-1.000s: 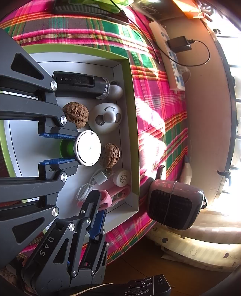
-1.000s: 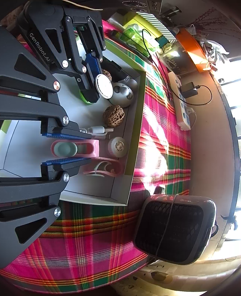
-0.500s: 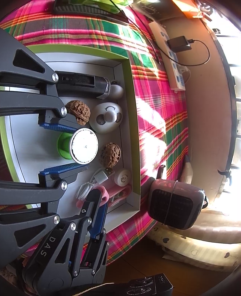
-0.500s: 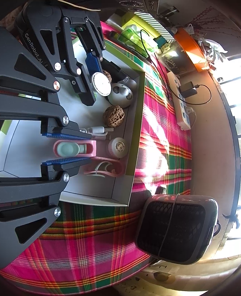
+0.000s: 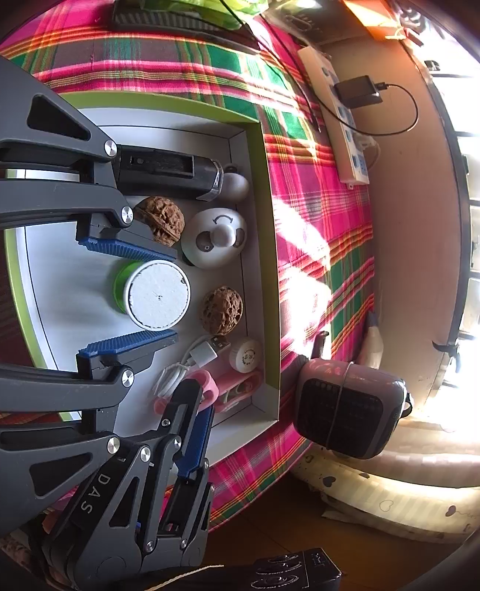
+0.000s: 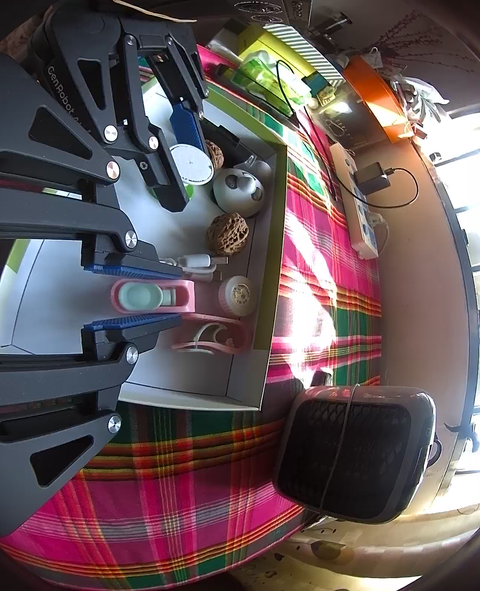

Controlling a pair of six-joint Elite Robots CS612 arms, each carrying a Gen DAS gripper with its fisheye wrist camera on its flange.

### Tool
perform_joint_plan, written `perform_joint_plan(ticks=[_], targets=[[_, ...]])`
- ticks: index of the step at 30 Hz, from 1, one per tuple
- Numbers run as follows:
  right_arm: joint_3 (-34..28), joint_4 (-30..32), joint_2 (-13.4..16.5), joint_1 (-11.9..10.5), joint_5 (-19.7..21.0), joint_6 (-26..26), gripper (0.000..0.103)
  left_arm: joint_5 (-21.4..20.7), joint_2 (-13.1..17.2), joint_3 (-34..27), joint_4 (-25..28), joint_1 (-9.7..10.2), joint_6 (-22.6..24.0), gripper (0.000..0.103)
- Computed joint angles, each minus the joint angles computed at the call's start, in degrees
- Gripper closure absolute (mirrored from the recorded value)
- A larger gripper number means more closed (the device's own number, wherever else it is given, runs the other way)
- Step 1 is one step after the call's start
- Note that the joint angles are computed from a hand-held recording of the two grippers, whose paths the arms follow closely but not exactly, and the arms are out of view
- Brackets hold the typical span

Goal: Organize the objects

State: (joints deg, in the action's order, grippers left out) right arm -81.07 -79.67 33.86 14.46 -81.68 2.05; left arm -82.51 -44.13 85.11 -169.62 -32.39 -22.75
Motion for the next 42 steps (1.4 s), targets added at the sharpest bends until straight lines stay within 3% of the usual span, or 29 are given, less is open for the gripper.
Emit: perform_joint_plan(ticks=[2,21,28,42], targets=[[-0.06,-0.08,0.01,0.01,0.01,0.05,0.076,0.23,-0.01,0.0,0.06,-0.03,-0.04,0.068],[-1.26,-0.2,0.61,-0.01,-0.09,0.93,0.073,2.13,-1.05,1.48,-0.29,-0.52,-1.3,0.068],[-2.03,-0.78,0.99,0.33,-1.27,0.21,0.059,3.3,-1.43,2.07,-0.76,-0.8,-1.61,0.067],[-5.31,-1.07,2.25,0.54,-3.07,2.13,0.059,7.69,-3.27,5.08,-2.72,-1.88,-3.38,0.067]])
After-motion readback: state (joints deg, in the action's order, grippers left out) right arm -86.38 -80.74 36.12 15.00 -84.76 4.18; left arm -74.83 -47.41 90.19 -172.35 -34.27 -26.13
